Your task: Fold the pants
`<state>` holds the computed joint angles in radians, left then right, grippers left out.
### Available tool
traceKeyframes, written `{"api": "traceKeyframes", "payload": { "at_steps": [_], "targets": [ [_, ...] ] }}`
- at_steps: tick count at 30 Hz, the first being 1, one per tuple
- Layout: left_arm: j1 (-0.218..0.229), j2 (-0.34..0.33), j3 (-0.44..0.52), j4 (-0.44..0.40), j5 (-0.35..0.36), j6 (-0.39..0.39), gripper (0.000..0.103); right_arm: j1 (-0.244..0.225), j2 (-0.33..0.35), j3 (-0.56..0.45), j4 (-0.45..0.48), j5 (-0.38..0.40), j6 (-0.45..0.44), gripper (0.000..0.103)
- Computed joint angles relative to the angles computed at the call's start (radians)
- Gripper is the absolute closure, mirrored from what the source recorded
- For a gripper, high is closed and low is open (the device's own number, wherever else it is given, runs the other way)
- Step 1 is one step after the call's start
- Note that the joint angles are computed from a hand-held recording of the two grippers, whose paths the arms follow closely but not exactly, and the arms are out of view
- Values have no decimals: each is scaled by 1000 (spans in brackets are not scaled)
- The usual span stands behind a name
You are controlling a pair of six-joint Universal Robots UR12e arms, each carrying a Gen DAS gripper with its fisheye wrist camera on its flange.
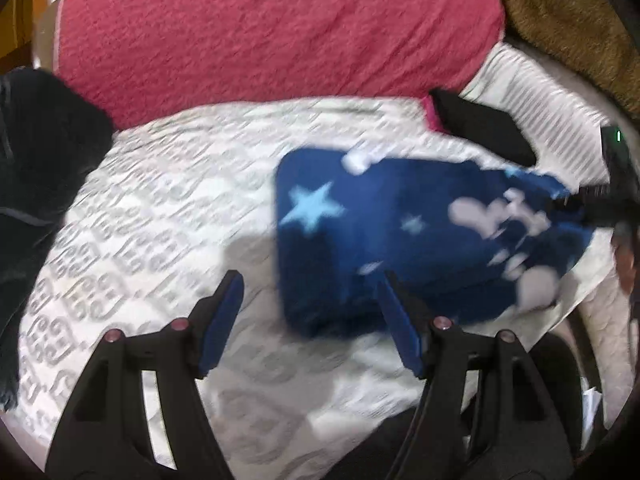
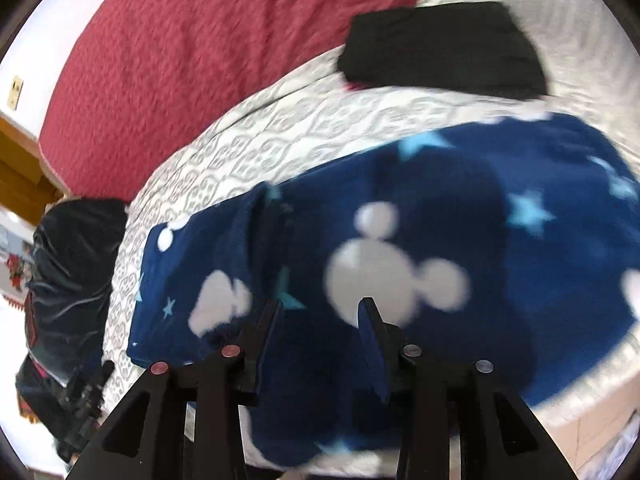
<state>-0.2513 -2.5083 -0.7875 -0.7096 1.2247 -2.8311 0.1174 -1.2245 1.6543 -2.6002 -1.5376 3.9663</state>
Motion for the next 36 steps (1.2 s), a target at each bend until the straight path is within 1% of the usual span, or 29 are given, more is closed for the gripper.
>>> {"api": "traceKeyframes", "payload": {
  "at_steps": [2,4,6,7,8,10,11,12,13,14,15,16,18,19,20,22,23,26,28,32,34,35,36],
  "targets": [
    [-13,-22,45,-13,-3,29,33,-1,-32,39,-10,-31,26,64],
    [-33,-56,108,-48,-18,69,33,-4,-68,84,-17,-62,66,64],
    [-56,-103,201,-115,-59,113,33,-11,-96,121,-25,-78,109,62],
    [-65,-118,230,-135,-68,128,33,-16,-109,142,-31,-83,135,62],
    [-80,-140,269,-157,-74,155,33,-21,-121,161,-39,-85,161,62],
    [-104,-166,315,-201,-87,215,33,-34,-146,204,-67,-84,218,62],
    [-113,-176,335,-232,-84,237,33,-42,-161,229,-87,-79,248,61],
    [-122,-191,363,-290,-88,265,33,-48,-169,244,-96,-75,267,60],
    [-127,-211,407,-373,-102,285,33,-53,-175,256,-103,-75,283,59],
    [-130,-223,429,-431,-119,288,33,-58,-184,273,-113,-79,301,56],
    [-134,-219,409,-448,-130,280,32,-59,-183,275,-116,-84,313,54],
    [-141,-210,381,-423,-100,280,31,-64,-186,284,-123,-86,324,53],
    [-150,-166,275,-296,-57,311,30,-76,-188,301,-149,-75,350,47],
    [-152,-156,256,-279,-47,324,30,-84,-185,309,-170,-61,363,46],
    [-151,-156,260,-287,-49,329,30,-91,-184,314,-181,-52,367,44],
    [-145,-166,298,-338,-69,316,30,-100,-179,319,-192,-44,383,41],
    [-141,-168,308,-350,-84,301,30,-102,-175,321,-203,-42,393,39],
    [-129,-166,321,-361,-128,251,30,-116,-166,341,-290,-35,448,36],
    [-123,-162,318,-355,-145,230,30,-122,-163,342,-308,-42,481,35],
    [-109,-174,352,-376,-196,174,30,-126,-158,325,-277,-87,490,35],
    [-104,-197,399,-418,-224,136,30,-124,-152,318,-271,-120,502,35],
    [-102,-214,433,-452,-235,124,30,-117,-144,308,-260,-157,502,35],
    [-102,-235,473,-487,-244,107,30,-113,-139,294,-233,-176,491,43]
  ]
}}
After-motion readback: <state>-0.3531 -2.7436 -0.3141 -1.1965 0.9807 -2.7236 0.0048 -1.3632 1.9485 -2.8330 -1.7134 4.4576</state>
